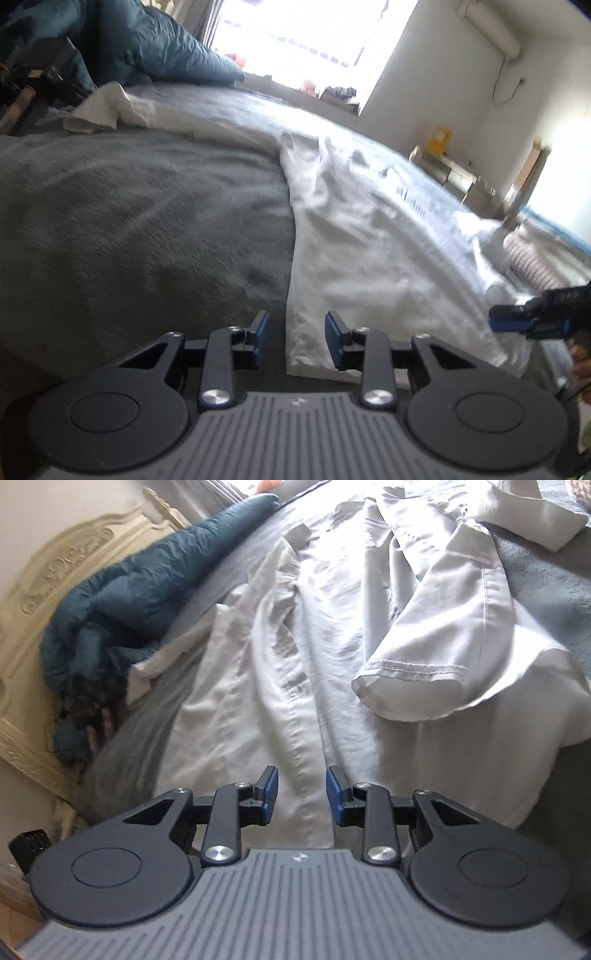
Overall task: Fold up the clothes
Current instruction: 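Open both grippers and release the white shirt onto the bed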
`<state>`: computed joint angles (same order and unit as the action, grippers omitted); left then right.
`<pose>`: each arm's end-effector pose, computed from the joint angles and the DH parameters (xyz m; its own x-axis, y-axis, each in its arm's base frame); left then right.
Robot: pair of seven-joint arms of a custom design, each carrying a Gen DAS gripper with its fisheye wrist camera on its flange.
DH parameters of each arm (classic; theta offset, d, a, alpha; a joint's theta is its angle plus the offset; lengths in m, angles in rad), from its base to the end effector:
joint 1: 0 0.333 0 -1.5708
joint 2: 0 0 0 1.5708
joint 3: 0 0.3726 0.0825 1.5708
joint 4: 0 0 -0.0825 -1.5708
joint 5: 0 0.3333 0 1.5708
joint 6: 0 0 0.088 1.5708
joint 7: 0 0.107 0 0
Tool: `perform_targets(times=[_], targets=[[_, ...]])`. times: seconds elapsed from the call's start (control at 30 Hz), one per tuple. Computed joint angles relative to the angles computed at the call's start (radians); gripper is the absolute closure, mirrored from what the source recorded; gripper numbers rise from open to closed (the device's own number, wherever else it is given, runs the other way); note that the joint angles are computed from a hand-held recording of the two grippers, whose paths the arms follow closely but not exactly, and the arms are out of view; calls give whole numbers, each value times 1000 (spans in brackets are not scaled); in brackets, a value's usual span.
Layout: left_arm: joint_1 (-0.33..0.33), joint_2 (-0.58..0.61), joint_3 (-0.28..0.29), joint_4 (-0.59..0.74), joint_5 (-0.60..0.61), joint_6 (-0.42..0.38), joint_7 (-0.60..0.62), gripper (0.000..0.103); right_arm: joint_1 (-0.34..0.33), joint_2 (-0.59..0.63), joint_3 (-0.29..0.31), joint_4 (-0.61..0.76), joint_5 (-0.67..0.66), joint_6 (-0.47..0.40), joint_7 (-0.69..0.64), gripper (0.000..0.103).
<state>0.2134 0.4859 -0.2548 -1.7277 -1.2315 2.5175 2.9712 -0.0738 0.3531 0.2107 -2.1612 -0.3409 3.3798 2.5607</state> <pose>0.6747 0.0097 0.4172 -0.5381 -0.7682 0.3467 -0.6526 0.1194 -0.7482 0.5930 0.1042 0.4333 -0.2562 -0.7881 -0.5597 -0.6293 0.5755 -0.5223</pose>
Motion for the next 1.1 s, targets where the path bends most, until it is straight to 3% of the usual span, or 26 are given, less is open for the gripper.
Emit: perform_targets(times=[0.07,0.17,0.33,0.47,0.57,0.7,0.77,0.87,0.93,1.1], targets=[[-6,-2,-2,-8,-6,21,19,76,46,-4,-45,-1,1,-30,-25,83],[-13,-4,-6,-18,-15,48,44,76,211,-19,-202,9,22,-113,-85,94],[-1,10,-9,-7,-28,25,49,76,215,-55,-189,31,64,-252,-162,99],[1,10,-12,-12,-45,30,89,76,201,-68,-177,80,99,-282,-225,95],[-1,10,-12,-13,-53,33,114,76,134,-37,-122,148,147,-217,-299,93],[-6,4,-8,-22,-54,32,122,71,-83,119,112,355,251,-229,-428,81],[-9,4,-6,-21,-51,33,118,70,-178,229,239,494,329,-302,-507,79],[-14,4,-5,-21,-46,43,123,70,-180,365,258,709,364,-437,-533,79],[-16,3,-4,-22,-39,46,126,70,-136,428,202,836,374,-523,-528,77],[-17,7,-3,-15,-15,43,103,70,-122,535,210,1020,458,-633,-593,75]])
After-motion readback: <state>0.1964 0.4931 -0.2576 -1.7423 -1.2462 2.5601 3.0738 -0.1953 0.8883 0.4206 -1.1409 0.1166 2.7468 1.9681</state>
